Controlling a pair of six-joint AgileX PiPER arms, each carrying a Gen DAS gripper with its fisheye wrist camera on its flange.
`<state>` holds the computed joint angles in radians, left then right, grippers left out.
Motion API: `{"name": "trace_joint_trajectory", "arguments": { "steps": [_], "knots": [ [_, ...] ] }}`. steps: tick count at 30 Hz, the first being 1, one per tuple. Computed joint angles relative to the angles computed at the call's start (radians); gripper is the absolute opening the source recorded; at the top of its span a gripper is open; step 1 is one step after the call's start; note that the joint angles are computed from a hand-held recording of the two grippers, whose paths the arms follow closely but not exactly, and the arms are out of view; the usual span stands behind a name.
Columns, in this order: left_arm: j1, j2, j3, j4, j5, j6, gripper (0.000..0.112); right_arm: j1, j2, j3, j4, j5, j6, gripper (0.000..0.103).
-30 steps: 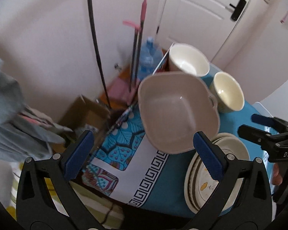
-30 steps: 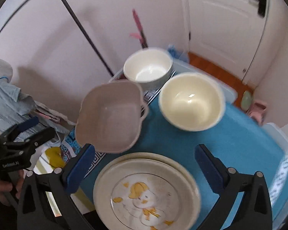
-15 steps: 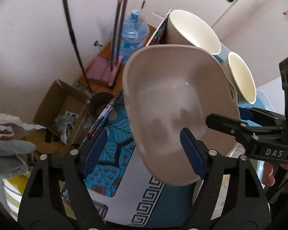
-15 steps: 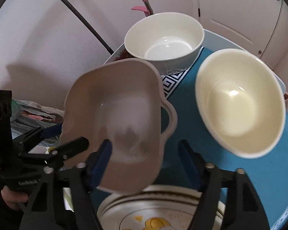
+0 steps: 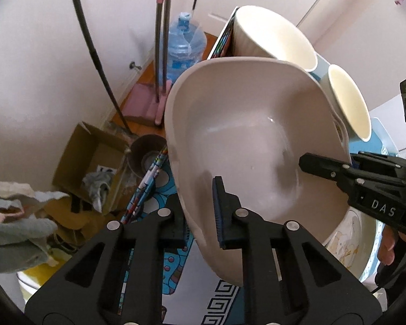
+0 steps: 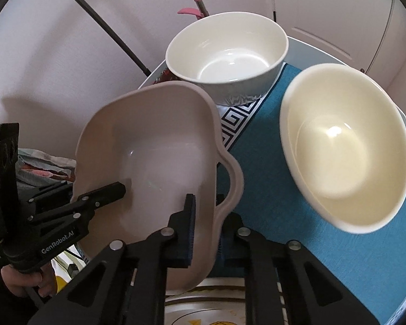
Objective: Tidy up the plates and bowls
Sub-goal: 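Lift and carry the taupe basin to the open teal table area with both grippers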
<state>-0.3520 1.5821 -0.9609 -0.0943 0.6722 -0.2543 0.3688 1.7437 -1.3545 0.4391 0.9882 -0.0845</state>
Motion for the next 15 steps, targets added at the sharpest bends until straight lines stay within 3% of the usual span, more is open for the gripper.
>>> {"name": "trace_joint_trajectory", "arguments": {
  "steps": [8, 15],
  "knots": [
    [-0.119, -0.095, -0.100, 0.151, 0.091, -0.090, 0.013, -0.036, -0.209, 0.094, -0.013, -0.023, 0.099, 0.013],
    [-0.366, -0.100, -0.244, 0.249, 0.187, -0.211, 0.013, -0.194, -0.487, 0.170, -0.069, 0.075, 0.161, 0.013]
  ]
}}
